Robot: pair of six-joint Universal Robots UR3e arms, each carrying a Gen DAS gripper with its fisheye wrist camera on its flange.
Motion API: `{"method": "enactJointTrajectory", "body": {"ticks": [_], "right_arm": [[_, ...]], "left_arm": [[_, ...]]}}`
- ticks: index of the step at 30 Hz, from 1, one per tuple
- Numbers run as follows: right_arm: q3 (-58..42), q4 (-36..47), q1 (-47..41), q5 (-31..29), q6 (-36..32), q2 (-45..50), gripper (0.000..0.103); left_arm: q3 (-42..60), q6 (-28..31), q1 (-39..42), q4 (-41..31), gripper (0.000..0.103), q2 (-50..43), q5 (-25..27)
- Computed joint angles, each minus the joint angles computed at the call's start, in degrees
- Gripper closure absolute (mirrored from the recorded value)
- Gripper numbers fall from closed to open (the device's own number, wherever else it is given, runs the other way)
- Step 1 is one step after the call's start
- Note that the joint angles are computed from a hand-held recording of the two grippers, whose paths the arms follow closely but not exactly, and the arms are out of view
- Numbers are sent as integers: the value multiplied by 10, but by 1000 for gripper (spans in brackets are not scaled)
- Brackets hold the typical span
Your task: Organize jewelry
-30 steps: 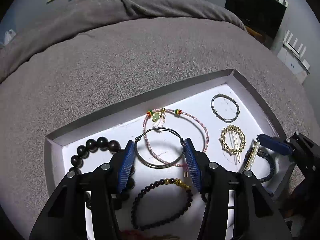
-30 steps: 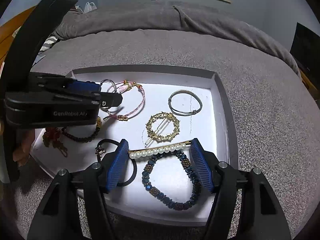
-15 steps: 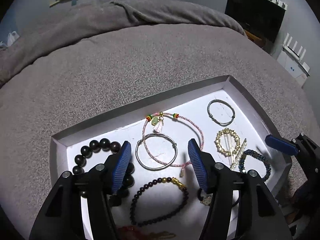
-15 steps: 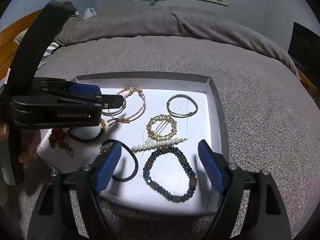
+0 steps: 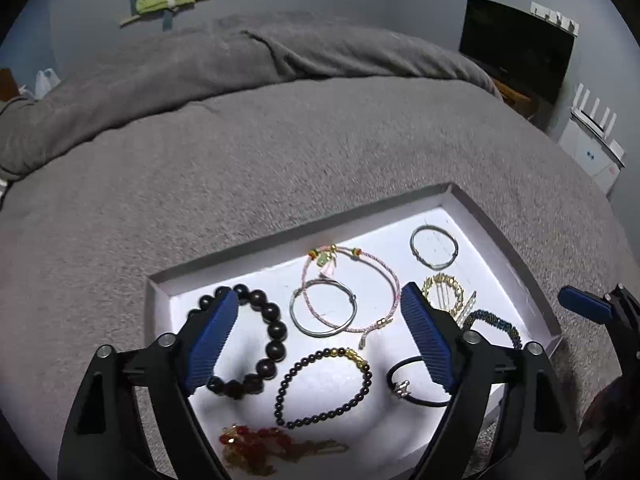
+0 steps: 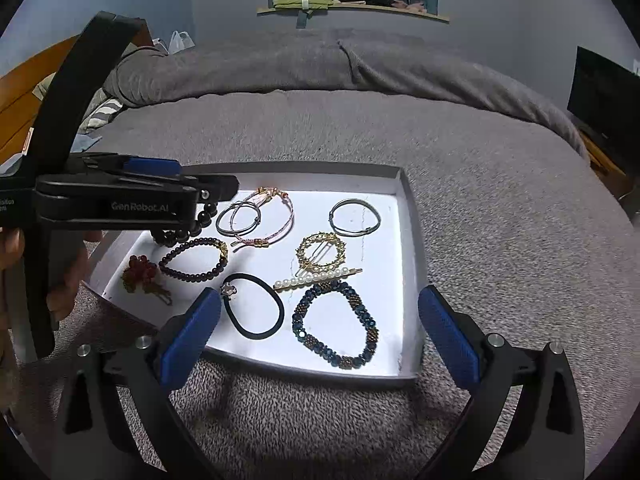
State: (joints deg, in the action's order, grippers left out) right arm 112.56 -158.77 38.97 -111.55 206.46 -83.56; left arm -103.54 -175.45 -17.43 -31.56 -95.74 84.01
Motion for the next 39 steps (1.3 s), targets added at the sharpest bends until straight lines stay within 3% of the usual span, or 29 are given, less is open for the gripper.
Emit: {"method": "enactJointTrajectory", "body": {"ticks": [10, 17, 23, 32, 36, 39], "right_arm": [[13, 46, -7, 6, 40, -47, 5], [36, 66, -10, 13, 77, -102, 5], [23, 108, 16, -21, 90, -143, 5], [-3, 224, 70, -59, 185, -183, 5], [-3, 250, 83, -53, 207, -182, 5], [-28, 288, 114, -88, 223, -163, 5]], "left_arm": [[-18, -26, 17, -16, 15, 55, 16], [-124, -10, 50, -21, 11, 194, 0], [-177, 13, 90, -84, 10, 324, -14], [-201, -43, 75, -211, 6, 460, 60], [-221, -92, 16, -221, 5, 477, 118], [-221, -134, -47, -221, 5, 459, 171]]}}
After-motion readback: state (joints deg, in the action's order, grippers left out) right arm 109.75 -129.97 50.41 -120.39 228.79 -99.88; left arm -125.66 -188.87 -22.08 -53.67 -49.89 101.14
